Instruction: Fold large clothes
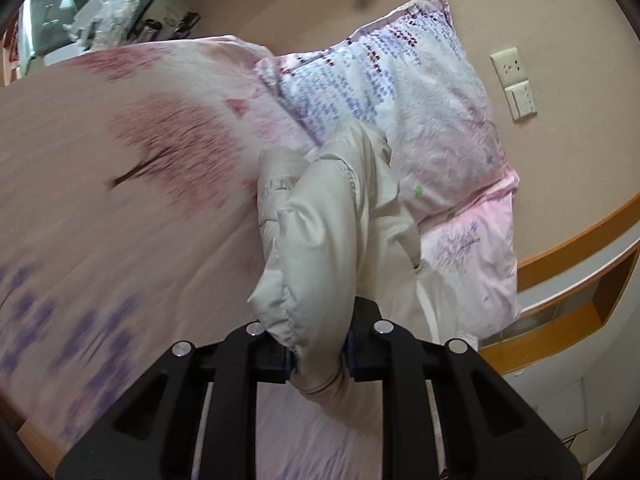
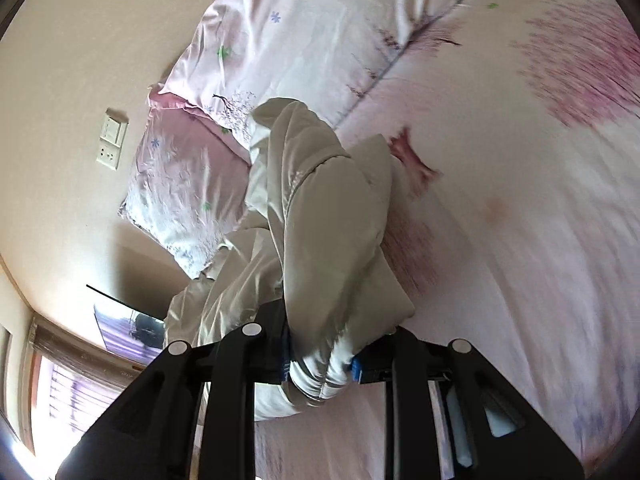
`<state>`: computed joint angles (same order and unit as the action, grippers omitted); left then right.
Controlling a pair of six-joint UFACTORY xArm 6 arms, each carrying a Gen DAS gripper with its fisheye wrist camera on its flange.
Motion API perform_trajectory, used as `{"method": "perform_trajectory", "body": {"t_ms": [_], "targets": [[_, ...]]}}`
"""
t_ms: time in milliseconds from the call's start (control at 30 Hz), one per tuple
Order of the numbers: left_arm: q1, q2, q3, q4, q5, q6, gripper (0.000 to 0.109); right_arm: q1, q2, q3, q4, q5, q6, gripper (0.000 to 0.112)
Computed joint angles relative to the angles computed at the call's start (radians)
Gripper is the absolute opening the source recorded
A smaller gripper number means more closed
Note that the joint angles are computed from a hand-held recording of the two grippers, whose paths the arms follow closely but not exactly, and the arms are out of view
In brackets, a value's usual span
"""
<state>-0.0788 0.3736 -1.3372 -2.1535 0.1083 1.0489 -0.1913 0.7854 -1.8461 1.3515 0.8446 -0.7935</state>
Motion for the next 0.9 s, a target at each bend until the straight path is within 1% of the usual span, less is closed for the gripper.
{"method": "perform_trajectory", "body": {"t_ms": [100, 167, 233, 267, 300, 333, 367, 400, 433, 467, 500, 533, 567, 600, 633, 700, 733, 767, 800, 867, 900], "targets": [[-0.008, -0.076, 0.11, -0.076, 0.022, 0.083, 0.02, -0.009, -0.088, 0.155, 0.046, -0.033, -0.083, 0.022], [-0.01, -0.109, 0.154, -0.126, 0.03, 0.137, 0.02, -0.008, -0.118, 0.213, 0.04, -0.059, -0.109, 0.024], [-0.008, -0.12, 0.174, -0.19, 0.027, 0.207, 0.022, 0.006, -0.145, 0.261, 0.01, -0.125, -0.144, 0.032], [-0.007, -0.119, 0.175, -0.208, 0.027, 0.228, 0.024, 0.015, -0.161, 0.284, -0.003, -0.173, -0.156, 0.041], [-0.005, -0.114, 0.175, -0.221, 0.027, 0.244, 0.026, 0.019, -0.172, 0.299, 0.002, -0.202, -0.167, 0.051], [-0.003, -0.108, 0.172, -0.243, 0.026, 0.264, 0.028, 0.025, -0.194, 0.324, 0.022, -0.253, -0.194, 0.055], [-0.004, -0.103, 0.167, -0.264, 0.02, 0.287, 0.032, 0.035, -0.215, 0.344, 0.049, -0.315, -0.232, 0.061], [-0.006, -0.097, 0.155, -0.3, 0.001, 0.333, 0.035, 0.049, -0.237, 0.364, 0.095, -0.387, -0.289, 0.063], [-0.006, -0.095, 0.148, -0.336, -0.009, 0.381, 0.037, 0.067, -0.262, 0.38, 0.181, -0.468, -0.388, 0.063], [-0.007, -0.095, 0.145, -0.349, -0.009, 0.403, 0.045, 0.085, -0.279, 0.382, 0.268, -0.523, -0.492, 0.063], [-0.006, -0.095, 0.144, -0.363, -0.005, 0.421, 0.055, 0.102, -0.292, 0.379, 0.326, -0.554, -0.577, 0.063], [-0.005, -0.096, 0.143, -0.385, -0.003, 0.446, 0.058, 0.121, -0.307, 0.377, 0.345, -0.543, -0.643, 0.063], [-0.004, -0.093, 0.135, -0.421, -0.007, 0.485, 0.062, 0.132, -0.316, 0.376, 0.335, -0.503, -0.666, 0.061], [-0.005, -0.086, 0.122, -0.449, -0.021, 0.517, 0.062, 0.154, -0.324, 0.37, 0.283, -0.445, -0.662, 0.054], [-0.005, -0.083, 0.116, -0.471, -0.029, 0.543, 0.062, 0.171, -0.322, 0.359, 0.24, -0.416, -0.646, 0.05], [0.001, -0.077, 0.104, -0.554, -0.036, 0.624, 0.062, 0.225, -0.296, 0.307, 0.096, -0.346, -0.573, 0.033], [0.005, -0.076, 0.101, -0.594, -0.035, 0.664, 0.062, 0.254, -0.273, 0.27, 0.012, -0.322, -0.514, 0.029], [0.011, -0.075, 0.099, -0.645, -0.034, 0.713, 0.062, 0.279, -0.251, 0.237, -0.055, -0.309, -0.466, 0.021], [0.018, -0.073, 0.098, -0.707, -0.03, 0.77, 0.062, 0.312, -0.22, 0.192, -0.131, -0.304, -0.419, 0.018], [0.03, -0.074, 0.104, -0.804, -0.017, 0.854, 0.062, 0.367, -0.178, 0.14, -0.234, -0.353, -0.364, 0.015], [0.035, -0.074, 0.106, -0.843, -0.013, 0.89, 0.062, 0.391, -0.145, 0.1, -0.309, -0.372, -0.306, 0.014]]}}
